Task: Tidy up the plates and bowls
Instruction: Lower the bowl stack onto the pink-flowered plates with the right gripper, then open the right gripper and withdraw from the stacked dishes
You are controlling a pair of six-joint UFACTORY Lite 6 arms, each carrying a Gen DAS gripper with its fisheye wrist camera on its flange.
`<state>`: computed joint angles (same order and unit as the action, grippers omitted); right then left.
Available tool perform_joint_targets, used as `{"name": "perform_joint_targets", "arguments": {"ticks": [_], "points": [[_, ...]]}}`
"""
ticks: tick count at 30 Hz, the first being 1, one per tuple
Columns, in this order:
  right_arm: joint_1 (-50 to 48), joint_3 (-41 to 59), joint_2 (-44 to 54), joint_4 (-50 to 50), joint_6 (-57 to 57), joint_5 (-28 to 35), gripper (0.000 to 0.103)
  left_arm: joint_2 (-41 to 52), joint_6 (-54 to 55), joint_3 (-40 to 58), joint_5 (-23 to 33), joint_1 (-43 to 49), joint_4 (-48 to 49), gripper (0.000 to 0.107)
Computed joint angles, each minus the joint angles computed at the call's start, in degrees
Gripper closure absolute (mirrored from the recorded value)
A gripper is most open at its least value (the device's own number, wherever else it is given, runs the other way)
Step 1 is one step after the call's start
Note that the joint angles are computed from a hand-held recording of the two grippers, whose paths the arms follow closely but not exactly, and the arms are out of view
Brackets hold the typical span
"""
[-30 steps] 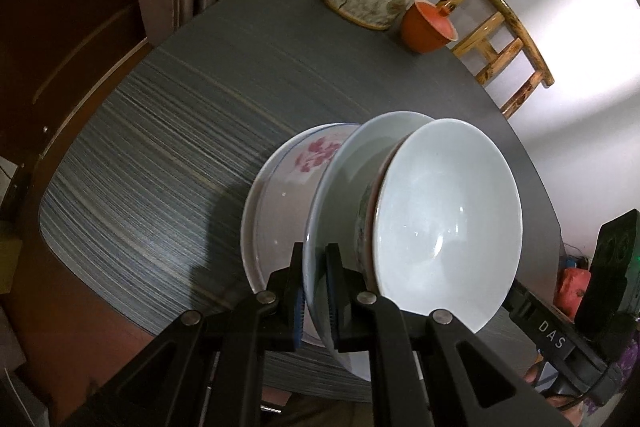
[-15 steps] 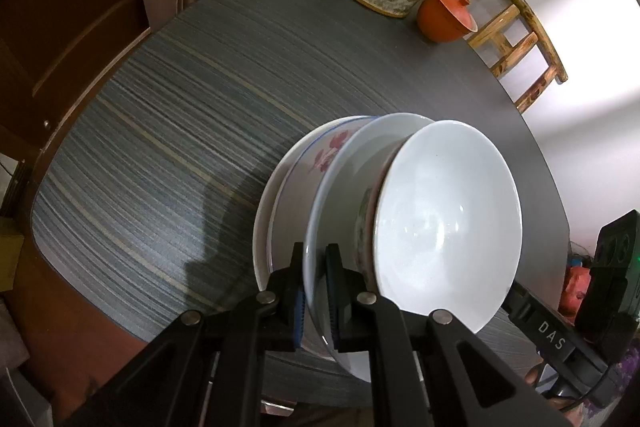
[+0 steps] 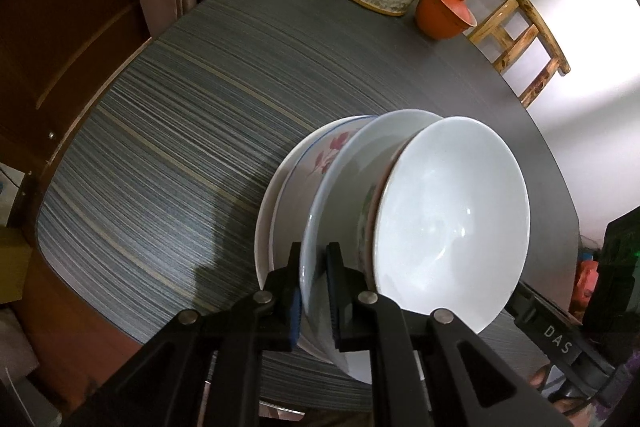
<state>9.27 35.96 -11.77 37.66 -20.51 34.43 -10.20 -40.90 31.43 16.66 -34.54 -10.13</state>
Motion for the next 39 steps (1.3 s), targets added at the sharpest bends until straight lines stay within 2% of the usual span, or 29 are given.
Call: {"name": "perform_joint_targets", "arguments": {"ticks": [4,8,10,12,14,16,18,19,22,27,30,34,39], "points": [[0.51,-0.29,-0.94,-1.11,1.28,-0.04,0.094,0.76,-8.72,1.13,1.06,-1.89,9.12,0.095],[0.9,-0.7,-1.44,-1.51,2.04,-0.15,0.091,0.85,-13.12,1.54,2.05,-3.04,13.93,0.095],[1.16,-1.19,-1.95,-2.35,3.17,-0.37,0.087,0.42,-17.79,1.57,3.27,-4.23,18.33,0.09],[1.05,-1.71,-2.46,-2.87,3.84,-0.59,0.078,-0.54,-21.43,1.25,4.31,-5.25,21.98,0.089],[0.43,-2.71,-3.59,-2.75,3.48,-0.36,0.075,-1.69,-26.18,1.12,6.11,-6.47,25.96,0.083],[0.07,-3.44,-4.75,-2.94,3.37,-0.2,0.072,-2.5,-30.57,1.07,8.43,-7.64,29.94,0.072],[0.62,-3.98,-6.06,-4.56,4.95,-0.54,0.063,-5.53,-32.19,-0.38,9.08,-8.21,31.08,0.069],[0.8,-4.31,-7.0,-5.22,5.7,-0.59,0.062,-6.66,-33.1,-0.63,9.87,-8.77,31.47,0.067],[1.49,-4.85,-9.17,-7.21,7.59,-0.73,0.06,-10.43,-38.1,-1.11,13.27,-11.84,35.49,0.064],[2.65,-6.47,-14.33,-11.61,11.42,0.04,0.051,-13.56,-50.6,0.58,23.23,-22.3,44.16,0.061],[2.91,-7.52,-17.88,-12.54,12.7,0.62,0.037,-13.02,-58.93,2.05,30.67,-30.85,49.04,0.06],[6.46,-8.36,-23.07,-18.62,19.61,1.07,0.031,-13.6,-66.26,2.61,36.64,-38.82,50.63,0.057],[15.81,-10.64,-31.12,-34.28,37.13,1.84,0.025,-11.77,-72.47,3.46,42.61,-45.87,51.6,0.057]]}}
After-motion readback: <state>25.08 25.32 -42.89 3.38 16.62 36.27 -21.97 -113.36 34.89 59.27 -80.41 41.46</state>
